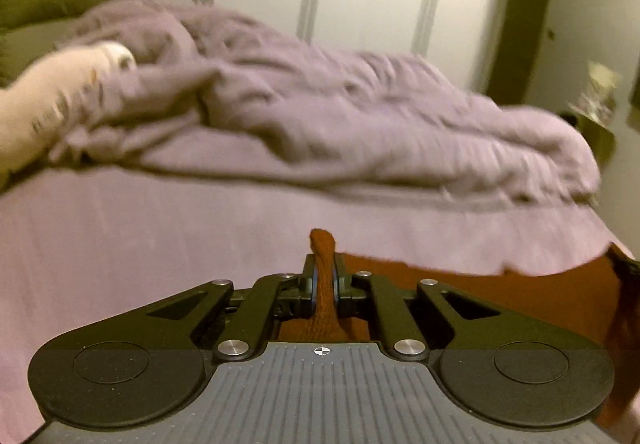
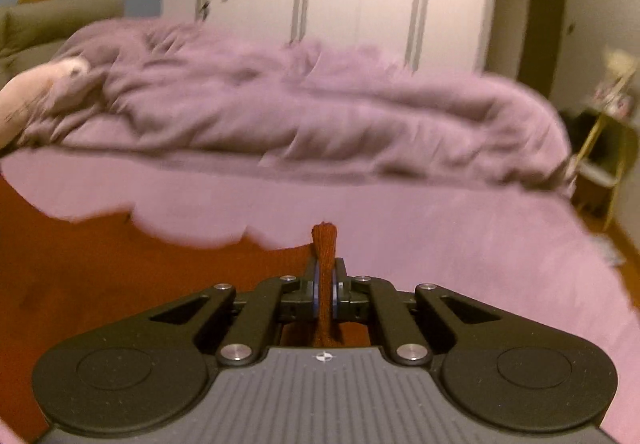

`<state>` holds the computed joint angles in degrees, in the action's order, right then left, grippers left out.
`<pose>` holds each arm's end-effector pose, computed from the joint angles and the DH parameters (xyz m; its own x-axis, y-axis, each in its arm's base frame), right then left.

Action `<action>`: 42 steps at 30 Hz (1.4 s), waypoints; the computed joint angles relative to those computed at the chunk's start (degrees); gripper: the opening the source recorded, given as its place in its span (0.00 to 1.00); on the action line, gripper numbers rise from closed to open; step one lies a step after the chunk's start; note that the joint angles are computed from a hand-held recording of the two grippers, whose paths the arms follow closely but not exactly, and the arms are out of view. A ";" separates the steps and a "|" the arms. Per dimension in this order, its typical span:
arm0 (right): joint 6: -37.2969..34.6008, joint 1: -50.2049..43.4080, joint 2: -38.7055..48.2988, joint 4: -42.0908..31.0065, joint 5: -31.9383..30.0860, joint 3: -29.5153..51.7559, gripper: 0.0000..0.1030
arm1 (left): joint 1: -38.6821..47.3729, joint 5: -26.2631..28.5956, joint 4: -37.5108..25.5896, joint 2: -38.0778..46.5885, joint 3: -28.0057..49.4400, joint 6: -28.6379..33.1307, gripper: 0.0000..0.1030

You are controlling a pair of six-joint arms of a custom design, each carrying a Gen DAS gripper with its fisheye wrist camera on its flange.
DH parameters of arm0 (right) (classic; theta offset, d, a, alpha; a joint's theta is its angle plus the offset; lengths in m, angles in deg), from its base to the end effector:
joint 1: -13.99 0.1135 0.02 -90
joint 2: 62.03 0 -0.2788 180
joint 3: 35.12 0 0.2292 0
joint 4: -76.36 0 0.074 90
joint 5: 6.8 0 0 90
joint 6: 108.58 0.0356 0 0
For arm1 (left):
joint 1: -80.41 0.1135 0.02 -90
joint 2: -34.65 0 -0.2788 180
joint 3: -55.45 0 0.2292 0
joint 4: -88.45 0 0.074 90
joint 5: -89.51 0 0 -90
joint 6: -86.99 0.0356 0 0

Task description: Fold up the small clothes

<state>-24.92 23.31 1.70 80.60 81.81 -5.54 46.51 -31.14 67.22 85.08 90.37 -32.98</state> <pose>0.1787 0.0302 0.1802 -0.4689 -0.1888 -0.8628 -0.2359 0.9682 -0.0837 0.1322 -0.0670 0.2045 -0.5004 -0.1815 -0.8465 -0.1261 0.9826 -0.1361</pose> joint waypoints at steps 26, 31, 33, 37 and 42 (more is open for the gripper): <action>14.04 11.74 35.78 31.29 18.68 2.21 0.48 | -11.10 -15.36 34.50 34.03 -7.03 -12.70 0.82; 32.27 13.14 37.93 41.17 -12.46 -1.67 0.55 | -14.17 -10.95 42.00 45.51 -3.91 -17.74 0.84; 40.71 11.34 48.97 52.49 -21.44 -1.13 0.55 | -12.43 -7.00 51.50 52.72 -4.95 -18.95 0.84; 37.82 6.66 59.57 61.68 -21.79 -1.61 0.27 | -7.43 -7.89 49.79 60.43 -2.34 -17.41 0.83; 33.56 -11.24 59.69 58.41 -26.99 -1.02 0.21 | -1.23 -6.70 58.86 60.92 -8.02 -14.25 0.72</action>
